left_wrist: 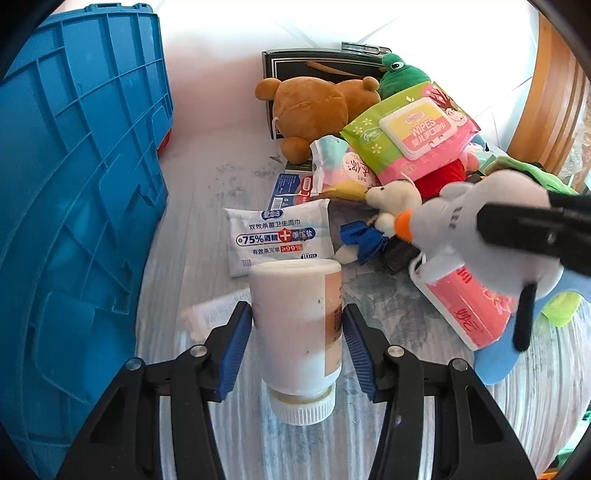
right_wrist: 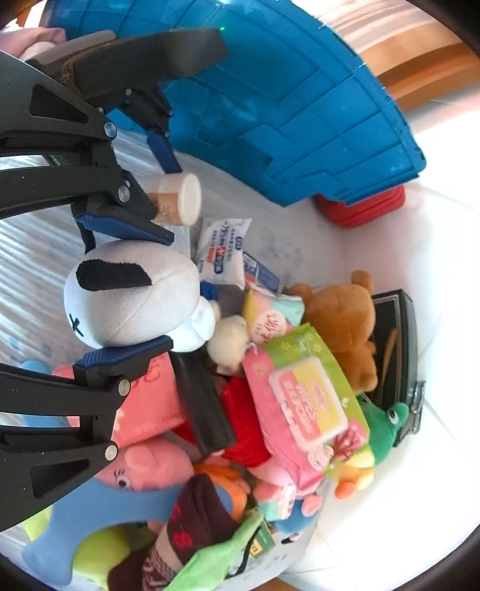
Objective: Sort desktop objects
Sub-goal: 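Grasp the WEI NING supplement bottle with the left tool, then grasp the white plush toy with right while left holds the bottle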
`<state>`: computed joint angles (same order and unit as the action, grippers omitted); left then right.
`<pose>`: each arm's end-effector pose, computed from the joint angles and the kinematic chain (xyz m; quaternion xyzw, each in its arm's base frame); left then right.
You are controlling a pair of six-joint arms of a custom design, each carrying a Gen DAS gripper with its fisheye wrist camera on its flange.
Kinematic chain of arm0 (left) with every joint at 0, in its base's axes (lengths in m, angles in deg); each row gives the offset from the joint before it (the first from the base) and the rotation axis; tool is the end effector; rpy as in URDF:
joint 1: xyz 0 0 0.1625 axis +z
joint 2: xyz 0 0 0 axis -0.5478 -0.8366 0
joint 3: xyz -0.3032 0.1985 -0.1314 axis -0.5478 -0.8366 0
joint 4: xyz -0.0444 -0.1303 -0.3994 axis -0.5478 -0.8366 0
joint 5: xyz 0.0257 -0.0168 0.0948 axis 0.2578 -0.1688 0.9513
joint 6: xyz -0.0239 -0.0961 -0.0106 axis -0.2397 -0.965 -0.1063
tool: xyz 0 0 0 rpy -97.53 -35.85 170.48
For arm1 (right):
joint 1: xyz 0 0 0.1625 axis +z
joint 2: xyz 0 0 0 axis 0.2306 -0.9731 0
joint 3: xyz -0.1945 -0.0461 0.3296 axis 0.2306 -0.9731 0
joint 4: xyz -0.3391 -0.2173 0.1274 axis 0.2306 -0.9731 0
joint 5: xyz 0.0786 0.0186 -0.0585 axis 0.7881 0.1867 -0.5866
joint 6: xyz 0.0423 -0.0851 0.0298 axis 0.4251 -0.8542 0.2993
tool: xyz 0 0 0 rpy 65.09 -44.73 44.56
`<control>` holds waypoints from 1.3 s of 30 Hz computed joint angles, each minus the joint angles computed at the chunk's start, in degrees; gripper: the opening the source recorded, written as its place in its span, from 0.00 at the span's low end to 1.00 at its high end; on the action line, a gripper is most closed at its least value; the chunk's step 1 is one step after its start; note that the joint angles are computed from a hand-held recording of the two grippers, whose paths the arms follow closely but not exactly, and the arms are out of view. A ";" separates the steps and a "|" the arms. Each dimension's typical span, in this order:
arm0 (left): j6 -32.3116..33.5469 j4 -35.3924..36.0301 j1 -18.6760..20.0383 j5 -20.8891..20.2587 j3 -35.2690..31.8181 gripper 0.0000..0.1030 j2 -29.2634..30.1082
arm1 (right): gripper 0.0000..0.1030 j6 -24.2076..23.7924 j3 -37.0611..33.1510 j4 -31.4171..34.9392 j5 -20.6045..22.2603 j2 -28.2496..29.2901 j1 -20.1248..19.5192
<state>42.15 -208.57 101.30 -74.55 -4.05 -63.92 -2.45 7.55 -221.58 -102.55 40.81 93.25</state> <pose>-0.1058 -0.7755 0.2163 0.2953 0.8847 -0.1992 0.3008 0.3143 -0.7846 0.0585 0.1165 -0.9206 0.2634 0.2638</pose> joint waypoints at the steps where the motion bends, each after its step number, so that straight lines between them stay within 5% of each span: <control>1: 0.02 -0.28 -0.21 -0.11 1.06 0.48 -0.95 | 0.47 -0.08 -0.85 -0.23 -0.14 0.53 0.09; 11: 1.07 -5.36 -2.02 0.03 1.98 0.46 -1.57 | 0.47 -1.75 0.93 -3.53 -0.46 -0.33 0.80; 14: 1.17 -7.58 -2.79 -0.16 2.65 0.27 -2.34 | 0.47 -3.04 1.45 -5.02 -0.67 -0.84 1.29; 22: 1.86 -9.62 -4.28 0.21 4.06 0.27 -4.05 | 0.47 -6.90 2.52 -9.26 -1.48 -2.01 3.06; 27: -2.12 -2.17 -3.49 2.84 2.88 0.41 -3.47 | 0.47 -4.57 4.39 -7.39 -1.33 -2.97 2.63; 39: -4.58 10.03 -0.69 -0.94 -2.79 0.45 4.24 | 0.48 -0.23 8.21 -6.52 -4.23 -3.29 -3.03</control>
